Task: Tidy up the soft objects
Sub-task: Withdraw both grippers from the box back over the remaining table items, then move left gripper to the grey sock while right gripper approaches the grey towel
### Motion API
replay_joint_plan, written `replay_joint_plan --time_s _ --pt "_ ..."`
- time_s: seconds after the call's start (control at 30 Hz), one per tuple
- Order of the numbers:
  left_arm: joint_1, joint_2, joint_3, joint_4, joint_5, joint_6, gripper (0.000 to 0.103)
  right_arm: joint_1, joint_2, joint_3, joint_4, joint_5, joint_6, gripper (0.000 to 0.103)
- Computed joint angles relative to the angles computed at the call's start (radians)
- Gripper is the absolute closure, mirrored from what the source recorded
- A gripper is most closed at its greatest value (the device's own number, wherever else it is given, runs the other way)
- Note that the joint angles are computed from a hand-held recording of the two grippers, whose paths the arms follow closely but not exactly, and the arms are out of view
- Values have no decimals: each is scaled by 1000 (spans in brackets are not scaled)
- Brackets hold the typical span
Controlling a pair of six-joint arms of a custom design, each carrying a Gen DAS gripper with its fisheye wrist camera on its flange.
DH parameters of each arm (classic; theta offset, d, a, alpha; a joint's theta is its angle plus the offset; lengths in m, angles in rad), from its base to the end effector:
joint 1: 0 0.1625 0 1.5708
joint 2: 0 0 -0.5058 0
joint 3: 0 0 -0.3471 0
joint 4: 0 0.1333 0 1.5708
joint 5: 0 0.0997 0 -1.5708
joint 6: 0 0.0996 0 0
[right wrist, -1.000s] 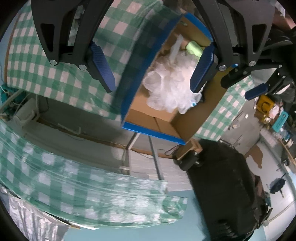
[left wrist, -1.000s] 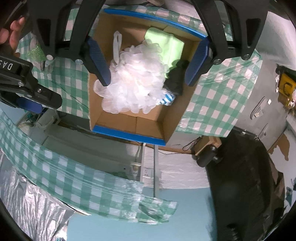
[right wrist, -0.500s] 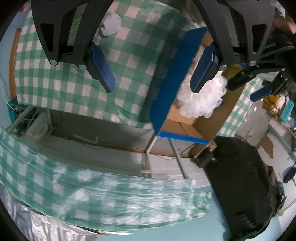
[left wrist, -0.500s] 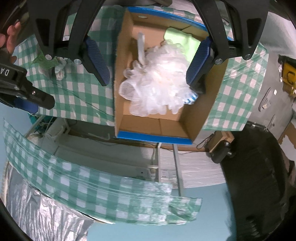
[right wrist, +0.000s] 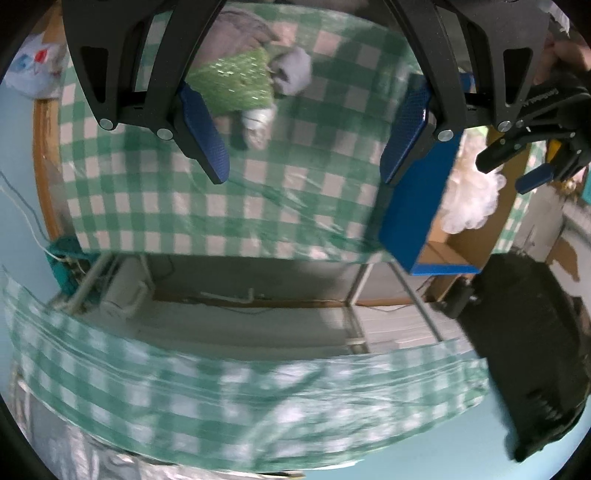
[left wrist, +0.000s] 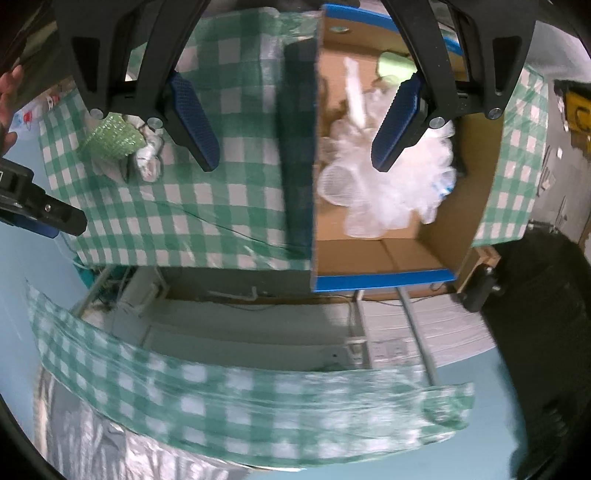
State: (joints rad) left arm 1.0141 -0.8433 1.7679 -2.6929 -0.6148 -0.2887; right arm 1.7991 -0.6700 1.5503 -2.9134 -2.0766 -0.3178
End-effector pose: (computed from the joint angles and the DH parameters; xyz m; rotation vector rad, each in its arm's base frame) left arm -0.1635 -0.6690 0.2264 0.1865 2.2499 -0.6829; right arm 0.2516 -0.7070 0.1755 0.5408 -2.5088 0.5727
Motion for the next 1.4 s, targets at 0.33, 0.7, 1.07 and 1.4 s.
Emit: replay_joint_plan --time_s 0.33,0.7,1.07,1.4 --pt "-13 77 -58 73 -26 17 17 -55 -54 63 -23 -27 26 20" --pt "-12 138 -107 159 -53 0 17 -115 -93 110 -1 -24 67 20" --pt "6 182 -133 236 -143 -38 17 -164 -106 143 85 12 137 20" --pt "0 211 -120 256 -168 -17 17 -174 -103 151 130 10 143 20"
